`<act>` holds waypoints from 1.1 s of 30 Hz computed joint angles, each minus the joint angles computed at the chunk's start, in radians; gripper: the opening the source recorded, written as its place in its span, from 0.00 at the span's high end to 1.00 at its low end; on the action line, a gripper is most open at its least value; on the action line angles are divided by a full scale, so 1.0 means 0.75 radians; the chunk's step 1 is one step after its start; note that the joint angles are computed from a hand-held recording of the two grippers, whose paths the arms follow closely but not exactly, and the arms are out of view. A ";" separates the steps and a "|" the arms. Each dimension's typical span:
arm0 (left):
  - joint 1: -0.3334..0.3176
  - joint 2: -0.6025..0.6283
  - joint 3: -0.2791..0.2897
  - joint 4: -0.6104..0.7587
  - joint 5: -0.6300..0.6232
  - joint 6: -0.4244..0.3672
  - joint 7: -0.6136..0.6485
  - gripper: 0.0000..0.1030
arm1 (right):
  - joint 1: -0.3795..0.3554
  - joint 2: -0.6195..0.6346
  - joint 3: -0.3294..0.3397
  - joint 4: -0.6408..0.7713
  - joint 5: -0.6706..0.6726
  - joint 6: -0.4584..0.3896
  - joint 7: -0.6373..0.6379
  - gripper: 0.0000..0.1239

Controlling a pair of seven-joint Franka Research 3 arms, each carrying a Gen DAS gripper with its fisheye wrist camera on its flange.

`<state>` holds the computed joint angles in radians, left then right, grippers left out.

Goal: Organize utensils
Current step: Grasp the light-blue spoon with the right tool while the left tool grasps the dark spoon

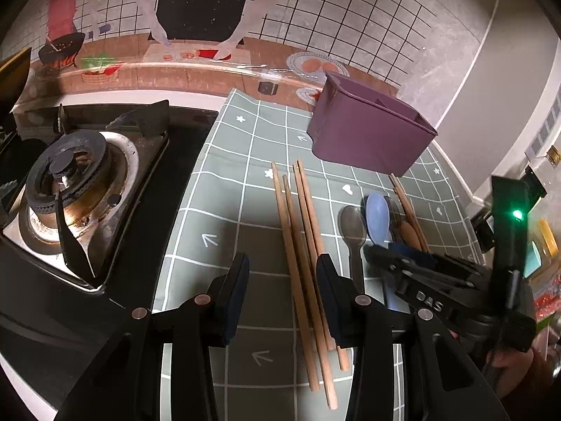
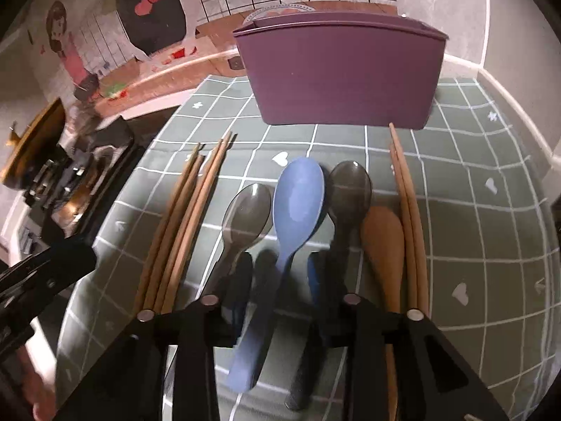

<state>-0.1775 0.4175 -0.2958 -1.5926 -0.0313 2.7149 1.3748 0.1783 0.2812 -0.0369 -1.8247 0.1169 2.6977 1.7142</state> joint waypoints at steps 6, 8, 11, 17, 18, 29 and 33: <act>0.024 -0.020 -0.014 -0.033 -0.029 0.006 0.044 0.60 | 0.119 0.080 -0.131 0.115 -0.376 -0.069 0.255 0.70; 0.028 -0.027 -0.014 -0.044 -0.035 0.014 0.051 0.60 | 0.085 0.103 -0.101 0.148 -0.347 -0.074 0.227 0.70; 0.023 -0.035 -0.009 -0.055 -0.030 0.029 0.052 0.60 | 0.066 0.136 -0.091 0.188 -0.336 -0.066 0.199 0.70; 0.013 -0.004 -0.037 -0.009 -0.037 0.014 0.103 0.60 | 0.058 0.100 -0.094 0.132 -0.307 0.010 0.198 0.74; 0.008 0.005 -0.041 0.004 -0.039 0.004 0.112 0.60 | 0.053 0.072 -0.093 0.095 -0.296 0.041 0.203 0.74; -0.158 0.258 0.001 0.363 0.049 -0.108 0.114 0.60 | -0.008 -0.305 -0.113 -0.279 -0.521 0.352 0.439 0.74; -0.213 0.377 0.037 0.540 0.106 -0.233 0.035 0.60 | -0.084 -0.376 -0.063 -0.337 -0.517 0.403 0.424 0.74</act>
<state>-0.3370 0.7005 -0.2683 -1.1875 0.0483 2.5404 1.4012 0.1156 -0.0007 -0.0844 -2.0771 -0.2710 2.9999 2.0319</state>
